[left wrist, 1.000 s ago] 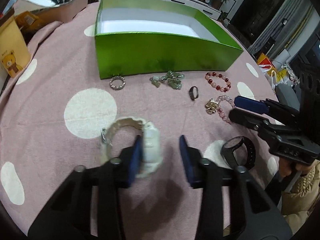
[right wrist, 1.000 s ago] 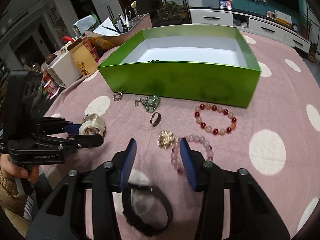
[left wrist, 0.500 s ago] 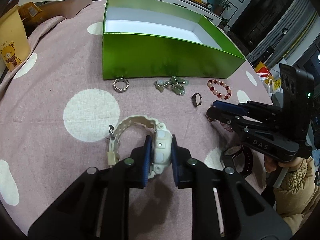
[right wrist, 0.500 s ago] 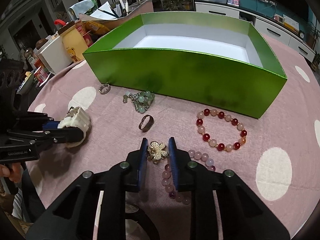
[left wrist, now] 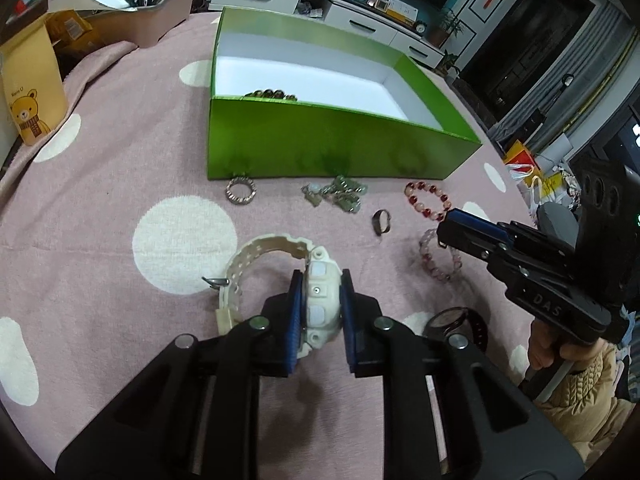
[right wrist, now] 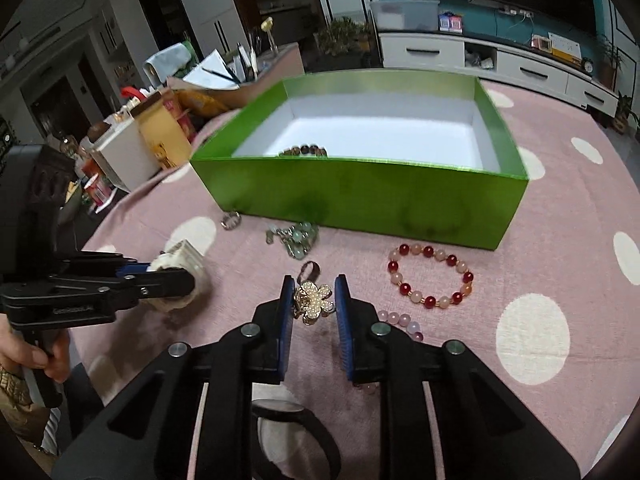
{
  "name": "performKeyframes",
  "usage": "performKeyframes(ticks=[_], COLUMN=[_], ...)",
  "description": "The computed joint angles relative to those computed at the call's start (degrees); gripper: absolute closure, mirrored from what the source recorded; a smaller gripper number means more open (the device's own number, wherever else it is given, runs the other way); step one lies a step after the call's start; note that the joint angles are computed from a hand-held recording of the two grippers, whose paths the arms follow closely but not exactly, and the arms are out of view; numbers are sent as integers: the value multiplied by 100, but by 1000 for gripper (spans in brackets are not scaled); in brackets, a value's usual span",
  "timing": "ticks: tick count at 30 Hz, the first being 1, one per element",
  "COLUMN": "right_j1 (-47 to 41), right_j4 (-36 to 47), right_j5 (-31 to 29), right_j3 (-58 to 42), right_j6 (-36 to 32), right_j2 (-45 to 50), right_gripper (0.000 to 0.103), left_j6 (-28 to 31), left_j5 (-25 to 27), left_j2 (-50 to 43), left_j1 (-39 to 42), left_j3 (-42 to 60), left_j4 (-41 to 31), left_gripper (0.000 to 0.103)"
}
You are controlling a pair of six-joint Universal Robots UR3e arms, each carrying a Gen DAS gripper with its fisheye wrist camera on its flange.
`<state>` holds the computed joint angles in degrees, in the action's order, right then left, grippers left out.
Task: Organize jewelry
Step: 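Carry both into the green box and open the left tool while the right tool opens too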
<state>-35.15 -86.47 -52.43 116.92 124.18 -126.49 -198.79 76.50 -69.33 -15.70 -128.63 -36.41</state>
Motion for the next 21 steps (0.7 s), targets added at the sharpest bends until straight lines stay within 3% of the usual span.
performKeyframes(ticks=[10,16,21], right_j1=[-1109,-1452,-1478], right_j4=[1748,2110,1819], right_j5=[531,777,953], right_j3=[-635,-925,-1046], right_j6=[-1071,-1275,-1008], right_j2=[-441,-386,-210], right_gripper=[83,83,83], left_j6=[-175,-253,-215], left_j5=[-21,53,188], left_j2=[92,-185,-607], left_j1=[-49,-117,-209], left_j3=[439,951,1510], left_j4=[-22,37,100], left_gripper=[86,86,86])
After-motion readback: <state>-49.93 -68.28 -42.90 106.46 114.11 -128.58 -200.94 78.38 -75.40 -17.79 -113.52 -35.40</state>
